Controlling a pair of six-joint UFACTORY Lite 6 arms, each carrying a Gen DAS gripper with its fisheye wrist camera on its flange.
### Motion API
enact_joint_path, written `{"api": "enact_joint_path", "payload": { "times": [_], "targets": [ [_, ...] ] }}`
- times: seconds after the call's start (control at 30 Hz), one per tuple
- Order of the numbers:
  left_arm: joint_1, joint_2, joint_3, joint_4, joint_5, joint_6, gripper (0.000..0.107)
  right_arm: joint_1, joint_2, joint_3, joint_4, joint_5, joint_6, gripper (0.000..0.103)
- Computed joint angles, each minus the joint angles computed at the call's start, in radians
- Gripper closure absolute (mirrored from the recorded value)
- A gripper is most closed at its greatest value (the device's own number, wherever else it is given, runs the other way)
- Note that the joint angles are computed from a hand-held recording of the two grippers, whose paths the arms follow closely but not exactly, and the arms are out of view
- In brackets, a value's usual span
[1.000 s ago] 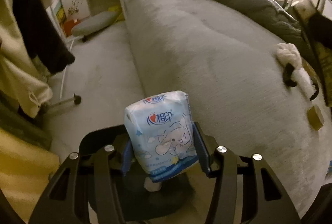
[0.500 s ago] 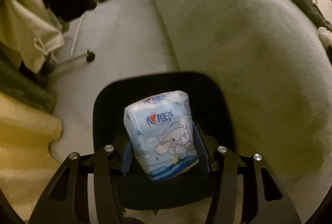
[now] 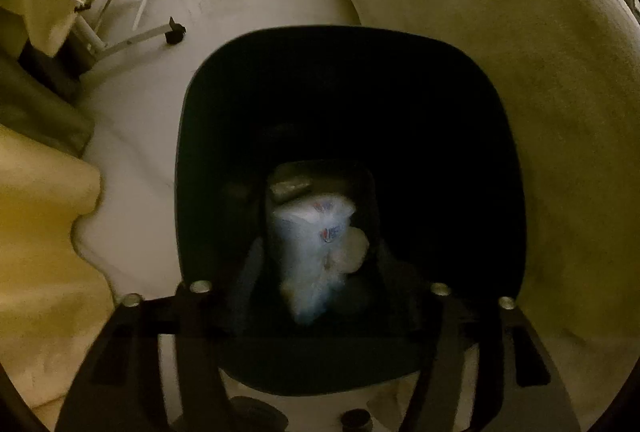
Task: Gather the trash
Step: 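Carry the tissue pack and black bag over the bin with both tools, then open both tools to drop the tissue pack and black bag into the bin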
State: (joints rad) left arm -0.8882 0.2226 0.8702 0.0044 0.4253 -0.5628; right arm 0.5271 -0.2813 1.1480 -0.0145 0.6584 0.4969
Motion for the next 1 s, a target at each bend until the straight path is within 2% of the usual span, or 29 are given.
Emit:
{"api": "enact_joint_path", "payload": {
  "times": [0.07,0.23,0.37,0.67,0.83,1.0],
  "targets": [
    [-0.001,-0.030,-0.015,0.026,-0.007,-0.017,0.031,0.007,0.018,-0.005,-0.006,-0.008,0.010,0.051],
    [0.029,-0.137,-0.052,0.052,-0.010,-0.024,0.029,0.016,0.093,0.003,-0.018,-0.030,0.022,0.051],
    [0.045,-0.275,-0.083,0.154,0.028,-0.096,0.030,0.029,0.147,0.001,-0.034,-0.050,0.045,0.051],
    [0.103,-0.499,-0.086,0.248,0.127,-0.129,0.039,0.059,0.300,0.005,-0.032,-0.100,0.064,0.052],
    [0.154,-0.572,-0.055,0.208,0.163,-0.061,0.044,0.066,0.355,-0.011,0.024,-0.135,0.037,0.051],
    [0.128,-0.626,0.012,0.267,0.228,-0.073,0.049,0.080,0.395,-0.019,0.015,-0.141,0.043,0.051]
  ]
}}
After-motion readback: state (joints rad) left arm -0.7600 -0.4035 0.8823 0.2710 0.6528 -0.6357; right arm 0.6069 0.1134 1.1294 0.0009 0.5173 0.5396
